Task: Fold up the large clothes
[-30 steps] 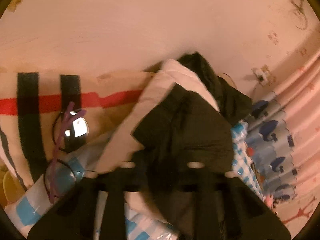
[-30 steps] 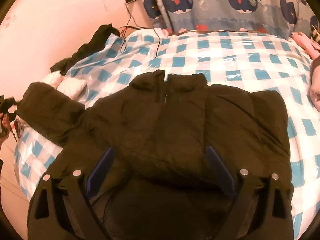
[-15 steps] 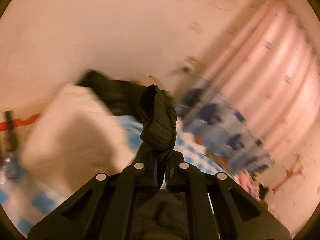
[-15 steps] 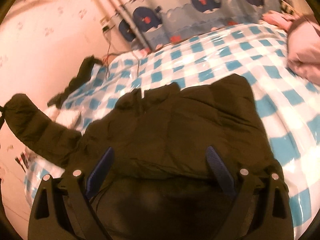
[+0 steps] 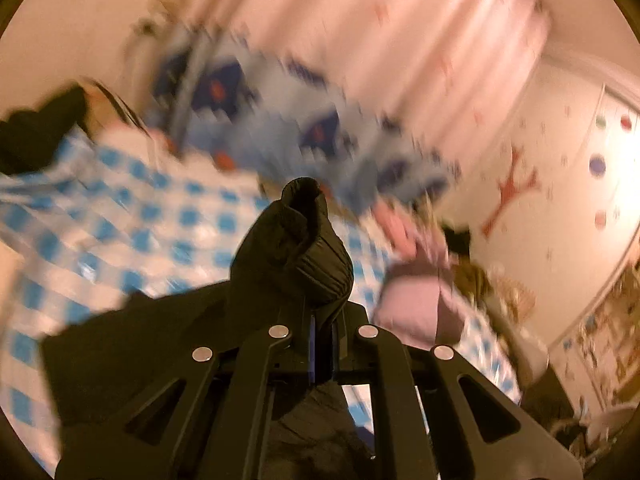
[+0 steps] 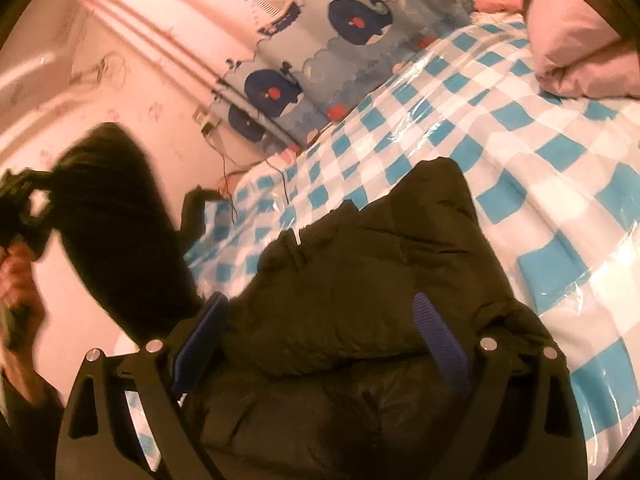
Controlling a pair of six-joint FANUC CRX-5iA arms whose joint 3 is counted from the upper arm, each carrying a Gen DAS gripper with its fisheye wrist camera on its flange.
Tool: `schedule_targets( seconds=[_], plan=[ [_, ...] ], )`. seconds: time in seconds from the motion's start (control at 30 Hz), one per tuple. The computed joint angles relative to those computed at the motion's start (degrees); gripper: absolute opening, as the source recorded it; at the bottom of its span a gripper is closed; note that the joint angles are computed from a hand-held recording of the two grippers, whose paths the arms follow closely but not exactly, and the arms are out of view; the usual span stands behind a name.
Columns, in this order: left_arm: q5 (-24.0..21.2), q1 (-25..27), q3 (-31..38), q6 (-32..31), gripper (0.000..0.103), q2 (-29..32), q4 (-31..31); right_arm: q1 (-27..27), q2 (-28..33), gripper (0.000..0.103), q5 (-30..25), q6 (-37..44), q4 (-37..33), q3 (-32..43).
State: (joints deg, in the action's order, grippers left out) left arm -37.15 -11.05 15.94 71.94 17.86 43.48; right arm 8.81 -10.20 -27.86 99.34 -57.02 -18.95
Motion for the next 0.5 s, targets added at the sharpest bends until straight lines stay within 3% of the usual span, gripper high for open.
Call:
schedule_targets(
  seconds=[0.2, 0.33, 0.4, 0.5],
  plan=[
    [-6.89, -6.95, 14.0, 12.57, 0.004, 16.68, -15.09, -7.07, -0.69, 0.09, -2.05, 2.22, -7.8, -0.19],
    [-17.82, -9.26, 24.98, 17.94, 0.005, 27.66, -22.0, -10.96, -0.51, 0.09, -4.0, 3.48, -11.58, -0.19],
    [-22.57, -9.83, 28.04, 19.15, 0.009, 30.76, -23.64, -12.01, -0.21, 0.09, -4.79, 3.15, -12.47, -0.18],
    [-23.84, -9.43, 25.89, 16.67, 0.013, 29.42, -22.48, -12.85, 0.24, 0.09, -5.39, 2.64, -13.09, -0.18]
  ],
)
